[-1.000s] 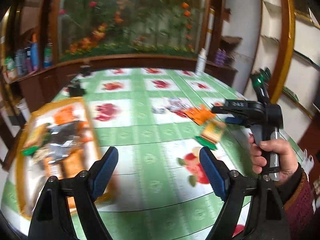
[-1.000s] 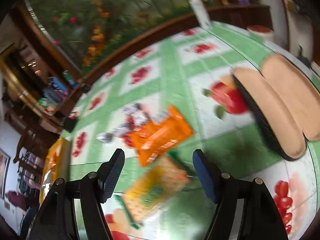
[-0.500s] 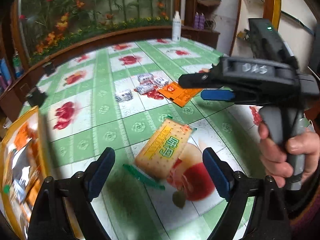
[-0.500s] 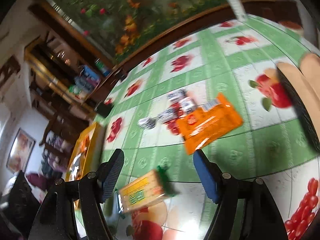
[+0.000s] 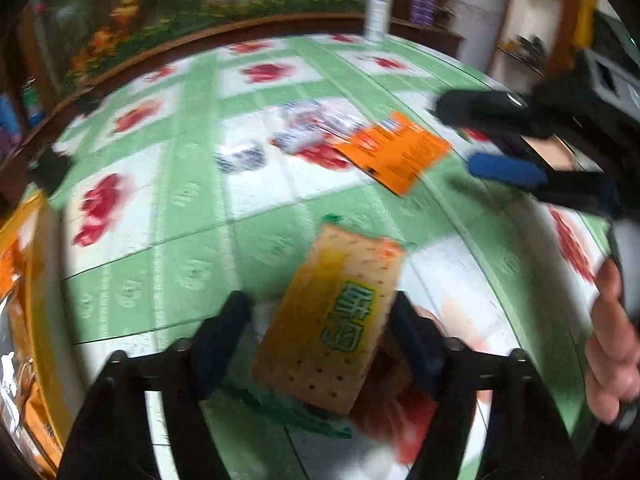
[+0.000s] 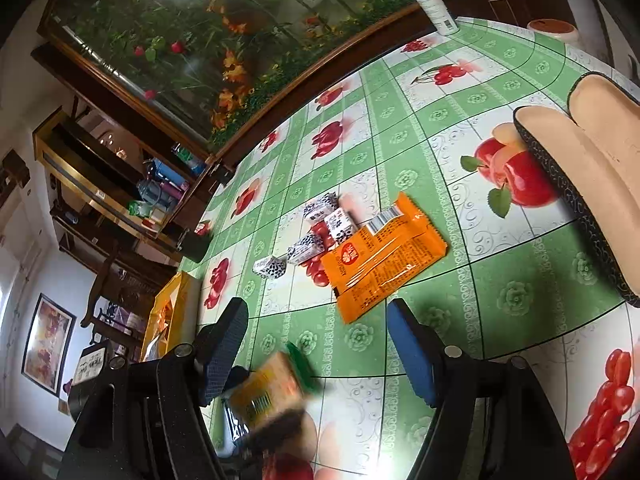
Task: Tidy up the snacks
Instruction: 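Grasp the yellow WEIDAN cracker pack with the left tool and lift it, then grasp the orange snack bag with the right tool while the left tool holds the cracker pack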
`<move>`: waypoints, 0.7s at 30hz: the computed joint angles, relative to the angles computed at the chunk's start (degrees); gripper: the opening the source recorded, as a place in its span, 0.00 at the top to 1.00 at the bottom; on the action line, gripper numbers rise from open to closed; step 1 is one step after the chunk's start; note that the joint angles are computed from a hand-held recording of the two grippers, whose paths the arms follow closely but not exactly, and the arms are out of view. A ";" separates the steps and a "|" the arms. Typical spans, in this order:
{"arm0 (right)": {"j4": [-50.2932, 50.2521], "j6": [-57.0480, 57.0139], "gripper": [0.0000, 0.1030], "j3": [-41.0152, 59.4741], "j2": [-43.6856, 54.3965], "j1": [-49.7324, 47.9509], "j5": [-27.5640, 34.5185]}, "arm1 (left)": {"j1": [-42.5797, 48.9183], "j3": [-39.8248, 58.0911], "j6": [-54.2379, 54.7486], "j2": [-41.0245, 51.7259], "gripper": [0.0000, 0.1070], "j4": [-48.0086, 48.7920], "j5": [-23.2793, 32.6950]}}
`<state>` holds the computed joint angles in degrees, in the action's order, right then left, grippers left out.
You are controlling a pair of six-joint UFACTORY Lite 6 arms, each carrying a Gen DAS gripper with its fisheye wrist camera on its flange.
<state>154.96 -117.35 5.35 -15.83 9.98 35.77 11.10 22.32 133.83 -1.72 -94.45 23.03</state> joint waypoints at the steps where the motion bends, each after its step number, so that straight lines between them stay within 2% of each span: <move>1: 0.88 -0.65 0.26 -0.18 -0.53 0.15 -0.65 | 0.61 0.18 2.14 0.55 0.55 -3.41 0.33; 3: 4.31 -3.05 0.26 0.05 -0.97 0.86 -2.27 | 3.87 1.36 2.39 2.44 0.57 -4.80 2.79; 5: 6.71 -6.06 0.26 2.23 0.29 1.25 -4.75 | 6.34 2.02 7.49 4.41 0.57 -10.26 4.30; 7: 9.00 -10.73 0.26 7.00 2.29 0.95 -9.88 | 8.04 2.98 8.93 5.48 0.57 -12.14 4.39; 8: 6.55 -10.39 0.26 10.04 4.48 -0.28 -10.76 | 10.14 4.89 6.05 7.14 0.57 -9.49 5.50; 10: -1.81 -6.07 0.26 16.73 10.57 -2.97 -11.24 | 10.92 7.30 5.63 9.09 0.57 -10.24 4.77; 13: -6.35 -5.82 0.26 27.37 21.71 -4.42 -13.38 | 12.53 8.76 4.14 10.22 0.57 -9.10 4.99; 16: -10.44 -4.15 0.26 32.02 30.44 -7.10 -10.53 | 13.03 8.88 4.45 10.39 0.57 -9.19 5.04; 18: -13.01 -3.44 0.26 32.51 32.45 -8.17 -9.50 | 12.87 8.58 5.37 10.12 0.57 -9.84 4.71; 21: -20.87 2.95 0.26 29.75 29.07 -9.43 -10.23 | 13.09 8.24 5.10 9.56 0.57 -9.11 4.71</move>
